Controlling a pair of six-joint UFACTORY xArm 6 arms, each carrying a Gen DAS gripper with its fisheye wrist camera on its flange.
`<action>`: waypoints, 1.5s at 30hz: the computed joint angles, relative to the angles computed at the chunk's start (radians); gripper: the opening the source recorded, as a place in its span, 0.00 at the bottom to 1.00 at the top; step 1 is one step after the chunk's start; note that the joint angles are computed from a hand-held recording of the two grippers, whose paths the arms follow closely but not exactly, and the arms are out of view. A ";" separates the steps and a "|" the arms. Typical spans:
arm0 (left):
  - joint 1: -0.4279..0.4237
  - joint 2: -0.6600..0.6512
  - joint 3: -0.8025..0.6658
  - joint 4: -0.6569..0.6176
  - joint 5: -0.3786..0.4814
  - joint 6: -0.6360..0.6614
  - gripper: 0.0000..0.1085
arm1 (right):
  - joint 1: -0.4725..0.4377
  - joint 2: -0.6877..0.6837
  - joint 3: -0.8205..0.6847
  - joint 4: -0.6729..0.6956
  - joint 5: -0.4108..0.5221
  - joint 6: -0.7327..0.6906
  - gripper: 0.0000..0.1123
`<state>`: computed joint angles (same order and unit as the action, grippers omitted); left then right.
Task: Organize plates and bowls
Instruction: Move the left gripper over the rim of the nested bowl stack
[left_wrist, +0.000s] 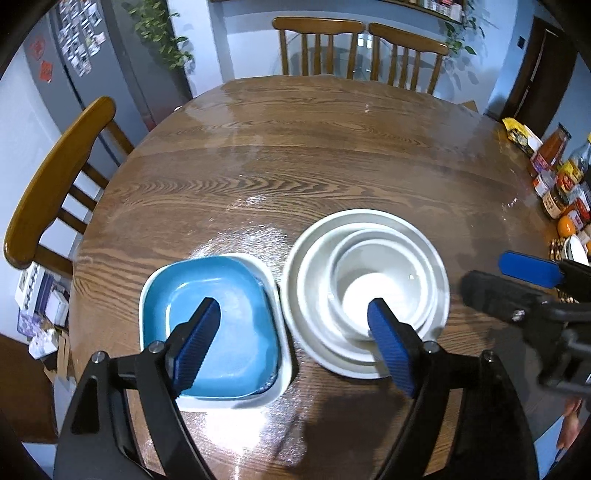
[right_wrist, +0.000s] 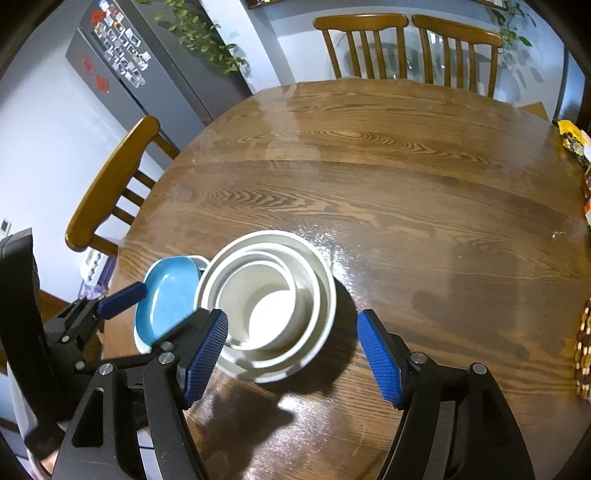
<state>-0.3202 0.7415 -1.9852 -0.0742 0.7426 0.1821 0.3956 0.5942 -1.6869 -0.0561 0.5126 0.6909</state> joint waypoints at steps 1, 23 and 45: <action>0.003 0.000 -0.001 -0.001 0.001 -0.006 0.75 | -0.001 -0.008 0.010 -0.005 -0.005 0.005 0.65; 0.040 -0.011 0.029 0.002 -0.022 -0.093 0.75 | -0.028 -0.066 0.152 -0.022 -0.137 0.080 0.65; 0.046 0.023 -0.023 -0.123 0.016 0.011 0.45 | -0.024 -0.023 0.121 0.097 -0.149 -0.033 0.55</action>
<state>-0.2745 0.7648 -2.0083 -0.1975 0.7587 0.1936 0.3714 0.5712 -1.5656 0.0411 0.3632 0.6583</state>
